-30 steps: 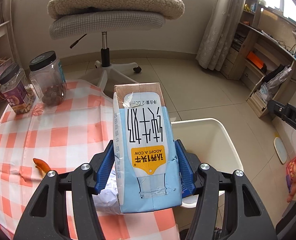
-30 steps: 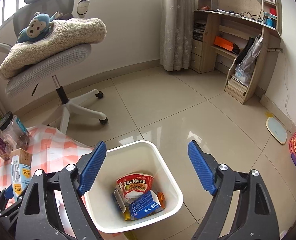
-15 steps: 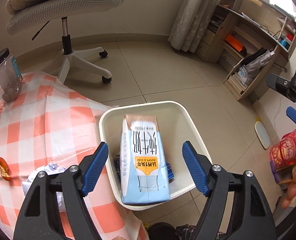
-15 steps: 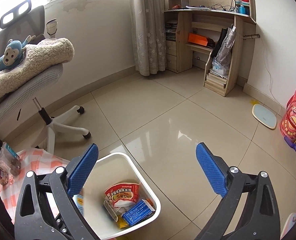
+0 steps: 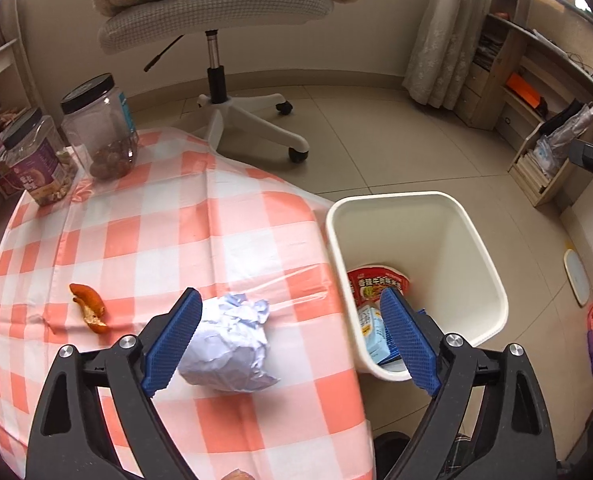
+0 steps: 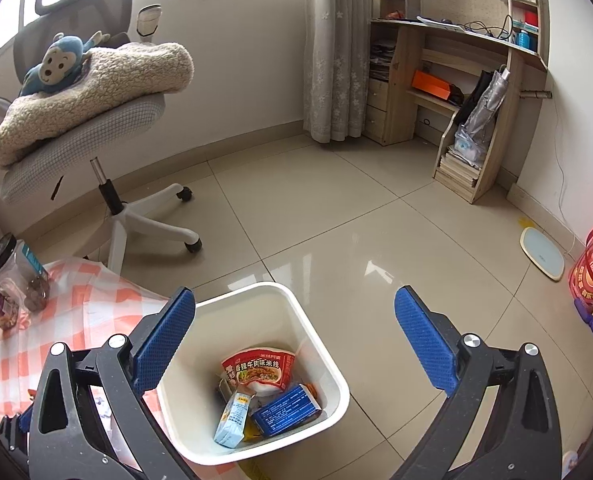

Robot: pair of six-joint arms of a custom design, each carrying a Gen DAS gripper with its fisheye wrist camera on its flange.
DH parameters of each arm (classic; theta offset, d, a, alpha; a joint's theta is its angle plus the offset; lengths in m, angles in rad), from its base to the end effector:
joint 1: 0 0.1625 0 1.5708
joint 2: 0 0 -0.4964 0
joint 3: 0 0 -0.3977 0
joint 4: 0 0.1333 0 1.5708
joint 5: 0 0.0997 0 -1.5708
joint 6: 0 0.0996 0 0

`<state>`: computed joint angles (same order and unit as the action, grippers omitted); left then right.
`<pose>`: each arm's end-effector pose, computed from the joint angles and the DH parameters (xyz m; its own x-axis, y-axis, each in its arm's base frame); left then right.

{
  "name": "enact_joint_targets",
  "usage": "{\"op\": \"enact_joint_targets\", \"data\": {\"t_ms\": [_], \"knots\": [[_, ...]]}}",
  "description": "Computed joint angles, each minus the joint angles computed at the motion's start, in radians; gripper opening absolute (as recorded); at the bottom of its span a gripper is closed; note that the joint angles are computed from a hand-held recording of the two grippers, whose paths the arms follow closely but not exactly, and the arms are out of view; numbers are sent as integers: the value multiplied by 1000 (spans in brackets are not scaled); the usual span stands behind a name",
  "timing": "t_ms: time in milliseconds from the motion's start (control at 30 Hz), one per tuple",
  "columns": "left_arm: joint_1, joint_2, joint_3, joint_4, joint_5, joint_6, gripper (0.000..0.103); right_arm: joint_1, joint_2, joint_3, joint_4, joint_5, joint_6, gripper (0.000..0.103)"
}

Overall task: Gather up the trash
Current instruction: 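Grasp the crumpled white paper ball on the table with the left gripper, then grasp the remaining orange peel with the right gripper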

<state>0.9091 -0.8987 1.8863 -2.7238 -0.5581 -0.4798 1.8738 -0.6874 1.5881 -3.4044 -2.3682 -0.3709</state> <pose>-0.2184 -0.6349 0.1834 -0.7265 -0.1683 -0.6662 0.3052 0.7897 -0.5323 0.2818 -0.6934 0.2044 -0.7169 0.1111 0.6883 -0.4694 0.6530 -0.5943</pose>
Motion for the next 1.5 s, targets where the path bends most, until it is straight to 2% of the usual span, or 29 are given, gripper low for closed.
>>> {"op": "enact_joint_targets", "data": {"t_ms": [167,533,700,733,767,800,967,1133,1233,1500], "knots": [[20,-37,57,44,39,-61,89,23,27,-8,17,4,-24,96],[56,-36,62,61,-13,-55,89,49,72,-31,55,-7,-44,96],[64,-31,63,70,-11,-44,89,53,90,-49,72,-17,-44,96],[65,-32,64,71,-10,-39,88,54,93,-52,80,-19,-41,96],[66,-33,65,70,-15,-31,80,55,97,-56,87,-21,-38,96],[69,-37,67,71,-25,-22,66,57,103,-60,92,-23,-37,96],[67,-78,109,16,-43,16,60,72,145,-99,139,-26,-25,96],[56,-173,173,-27,10,11,60,99,210,-150,204,-12,-25,96],[53,-245,208,-25,77,-14,60,121,255,-177,238,6,-32,96],[75,-451,268,163,229,-229,60,175,366,-223,317,106,-85,96]]}}
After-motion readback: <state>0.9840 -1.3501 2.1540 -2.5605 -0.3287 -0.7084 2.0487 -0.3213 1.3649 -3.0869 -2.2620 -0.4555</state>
